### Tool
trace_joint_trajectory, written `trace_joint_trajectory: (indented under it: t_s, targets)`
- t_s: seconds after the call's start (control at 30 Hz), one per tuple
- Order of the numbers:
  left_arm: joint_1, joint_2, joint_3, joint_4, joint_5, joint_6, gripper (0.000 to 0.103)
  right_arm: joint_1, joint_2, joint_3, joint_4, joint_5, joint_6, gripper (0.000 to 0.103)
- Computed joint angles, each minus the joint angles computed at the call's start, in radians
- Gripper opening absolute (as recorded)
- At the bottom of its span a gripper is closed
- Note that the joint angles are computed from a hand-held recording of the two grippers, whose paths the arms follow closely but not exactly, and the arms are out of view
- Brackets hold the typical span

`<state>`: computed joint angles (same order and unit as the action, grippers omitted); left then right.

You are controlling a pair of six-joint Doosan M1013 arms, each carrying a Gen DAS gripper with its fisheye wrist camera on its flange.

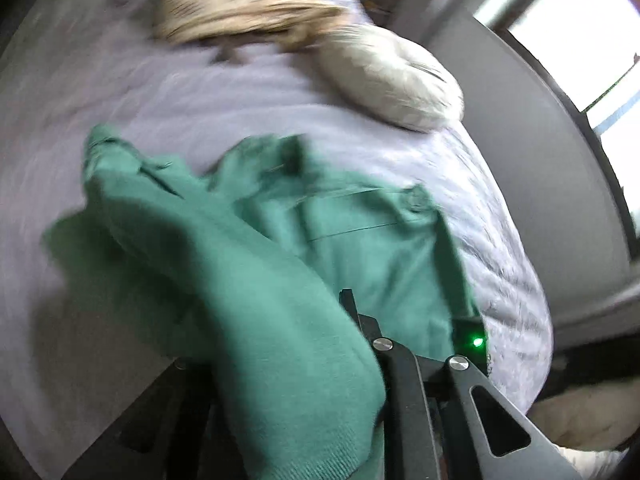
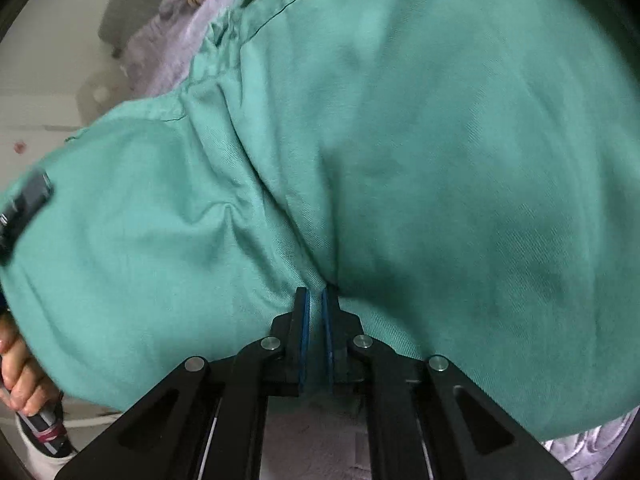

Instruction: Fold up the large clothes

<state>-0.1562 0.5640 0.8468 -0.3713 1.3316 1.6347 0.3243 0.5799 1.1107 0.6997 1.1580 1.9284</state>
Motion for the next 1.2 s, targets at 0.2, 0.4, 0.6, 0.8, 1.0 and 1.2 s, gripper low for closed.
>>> trace_joint_trajectory:
  t_s: [0.2,0.4,0.6,0.8,1.0,1.2]
  targets:
    - [-0.143,0.082,-0.142,0.082,0.062,0.117,0.019,-0.065,-0.118,0.199,0.214,-0.166,-0.060,0.008]
    - [-0.235,0.202,-0.235,0.192,0.159,0.039,0.019,-0.134,-0.214,0.402,0.358,-0.272,-0.068,0.008]
    - [-0.255,0.151,-0.144,0.163,0.056,0.008,0.077,-0.147,-0.229,0.481,0.531,-0.313,-0.166,0.008]
    - [-0.244,0.079,-0.088,0.067,-0.046,0.103,0.078,-0.171,-0.246,0.509,0.544,-0.287,-0.191,0.008]
    - [-0.158,0.017,-0.002,0.181,-0.103,-0.084,0.078,-0.188,-0.257,0.525,0.616,-0.282,-0.278,0.059]
    - [-0.096,-0.018,0.100,0.310,-0.030,-0.210,0.078,-0.145,-0.241,0.494,0.643,-0.259,-0.357,0.059]
